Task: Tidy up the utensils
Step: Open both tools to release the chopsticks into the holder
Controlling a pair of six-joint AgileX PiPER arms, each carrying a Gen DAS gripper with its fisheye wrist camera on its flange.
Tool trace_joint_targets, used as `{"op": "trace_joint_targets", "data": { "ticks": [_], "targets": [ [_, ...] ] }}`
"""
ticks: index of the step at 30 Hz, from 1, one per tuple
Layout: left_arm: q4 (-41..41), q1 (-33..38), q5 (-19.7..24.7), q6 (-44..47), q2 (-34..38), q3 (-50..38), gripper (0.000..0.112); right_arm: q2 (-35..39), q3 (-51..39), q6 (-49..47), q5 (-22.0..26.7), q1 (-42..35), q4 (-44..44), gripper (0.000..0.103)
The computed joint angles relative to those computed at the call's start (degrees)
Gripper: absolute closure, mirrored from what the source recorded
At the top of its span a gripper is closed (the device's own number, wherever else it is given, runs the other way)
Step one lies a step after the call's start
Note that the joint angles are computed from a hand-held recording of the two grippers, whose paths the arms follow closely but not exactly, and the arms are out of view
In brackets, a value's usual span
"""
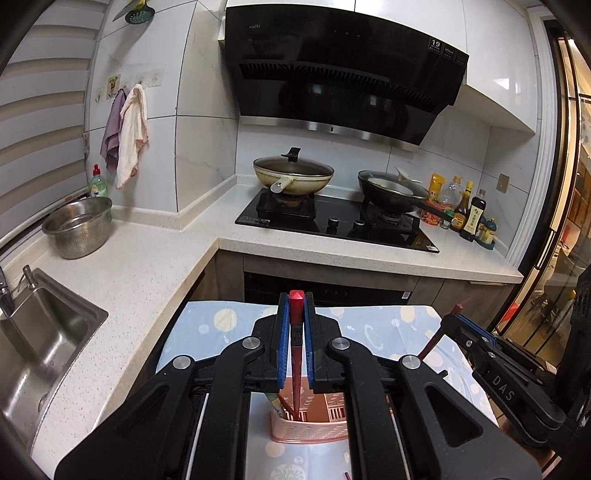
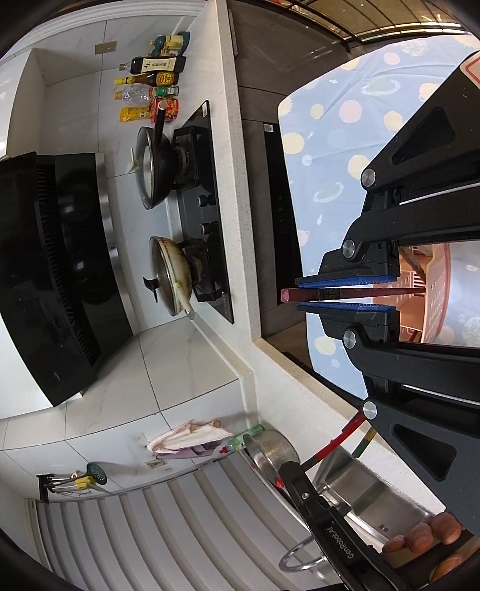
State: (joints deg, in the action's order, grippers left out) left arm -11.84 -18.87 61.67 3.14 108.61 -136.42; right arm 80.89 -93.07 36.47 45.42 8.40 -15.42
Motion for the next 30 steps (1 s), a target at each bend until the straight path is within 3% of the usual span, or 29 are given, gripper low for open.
{"op": "trace_joint_targets", "data": {
  "ticks": [4, 9, 19, 23, 30],
  "targets": [
    [0.2, 0.1, 0.0, -0.5, -0.4, 1.0, 0.101, -0.7, 1.1, 2.0, -0.3, 0.4, -1.5, 0.086],
    [1.5, -0.1, -3.1, -0.8, -3.9, 6.8, 0.081, -2.7, 2.4, 3.8, 0.0, 2.0, -3.3, 0.082],
    [1.0, 0.0, -6.2, 1.1, -11.4, 16.9, 0.076, -8.5, 6.3, 10.7, 3.2, 10.1, -12.5, 0.079],
    [-0.5, 0.7, -8.4, 2.5, -16.4, 24.4, 0.068, -12.5, 10.5, 16.2, 6.3, 15.7, -18.2, 0.076],
    [-3.7, 2.5, -11.3, 7.0, -26.7, 41.6, 0.067, -20.9, 21.2, 29.3, 16.0, 30.5, -28.1, 0.076]
  ]
}}
